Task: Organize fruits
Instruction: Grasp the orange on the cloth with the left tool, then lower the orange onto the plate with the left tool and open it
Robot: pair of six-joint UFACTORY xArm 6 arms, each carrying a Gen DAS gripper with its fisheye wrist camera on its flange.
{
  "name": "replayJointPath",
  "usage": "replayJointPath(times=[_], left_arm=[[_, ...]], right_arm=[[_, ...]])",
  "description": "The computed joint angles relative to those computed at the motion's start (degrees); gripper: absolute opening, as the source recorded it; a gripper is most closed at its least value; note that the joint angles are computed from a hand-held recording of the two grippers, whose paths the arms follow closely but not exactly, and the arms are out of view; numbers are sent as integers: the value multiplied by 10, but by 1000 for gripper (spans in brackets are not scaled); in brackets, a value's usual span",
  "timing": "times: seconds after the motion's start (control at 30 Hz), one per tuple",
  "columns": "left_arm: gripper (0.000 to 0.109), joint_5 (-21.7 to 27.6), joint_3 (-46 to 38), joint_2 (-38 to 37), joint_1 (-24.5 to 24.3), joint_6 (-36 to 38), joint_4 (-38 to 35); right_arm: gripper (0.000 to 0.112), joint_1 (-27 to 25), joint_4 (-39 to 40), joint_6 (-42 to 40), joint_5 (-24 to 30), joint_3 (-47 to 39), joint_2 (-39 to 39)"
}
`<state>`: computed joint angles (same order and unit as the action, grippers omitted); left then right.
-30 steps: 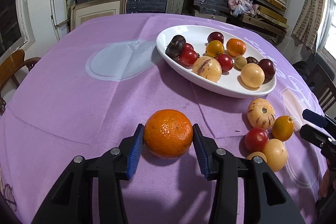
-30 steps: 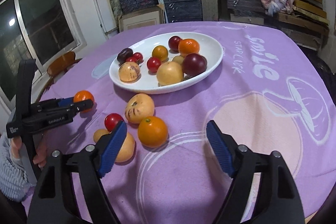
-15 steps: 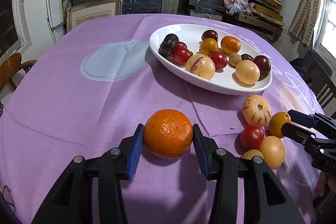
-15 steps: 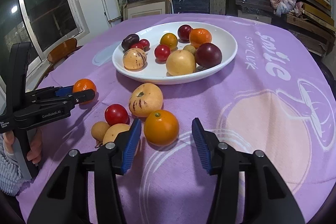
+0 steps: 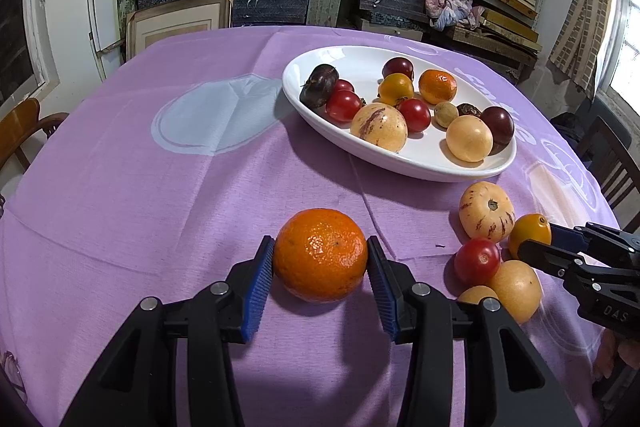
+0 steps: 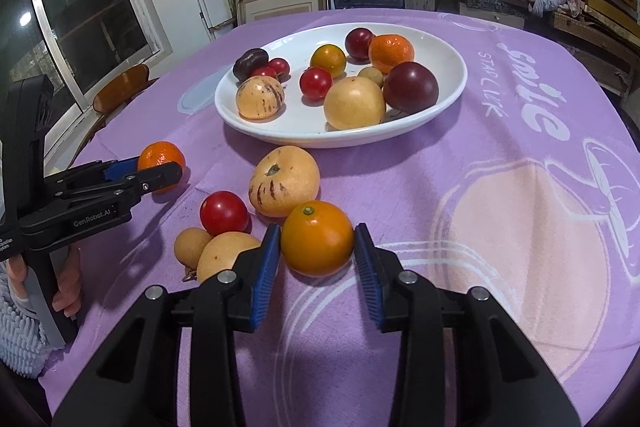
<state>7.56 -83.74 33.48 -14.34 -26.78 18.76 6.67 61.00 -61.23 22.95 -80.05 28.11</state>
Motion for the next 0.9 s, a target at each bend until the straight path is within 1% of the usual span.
replayJointPath(times=[0.1,0.17,0.23,0.33,0.4,0.43,0.47,0.53,0.6,0.67,0.73,0.83,0.9], left_arm=[[47,-2,1,0,-1,9,-11],[47,-6,3,-1,-2,15,-20],[47,-16,8,-5,-1,-5,2],[47,-44,22,-15,0,-21,20],[47,-49,21,-17,1,-49,51],[47,-48,18,-17,1,-52,52],[47,-44,12,-15,-1,-39,33],[47,-34,-6,-8,-10,28,-47],[46,-18,-34,1,-13,50,-71],[47,-2,-71,15,-17,67,-80],[46,19,-120,37,-23,73,-77],[47,62,-215,86,-33,90,-87],[47,106,-304,135,-38,103,-99]], right_arm=[[37,1,3,-2,-6,1,-1],[37,1,21,-15,-10,7,-6],[37,-1,30,-23,-13,12,-10],[37,-6,62,-46,-15,20,-21],[37,-8,92,-69,-19,26,-32],[37,-10,109,-81,-19,29,-37],[37,-12,123,-89,-19,30,-42],[37,-14,147,-105,-21,32,-51],[37,-14,154,-111,-28,29,-59],[37,-13,121,-79,-31,11,-56],[37,-8,69,-35,-39,-19,-42],[37,3,-31,46,-46,-76,-5],[37,9,-97,101,-45,-122,28]])
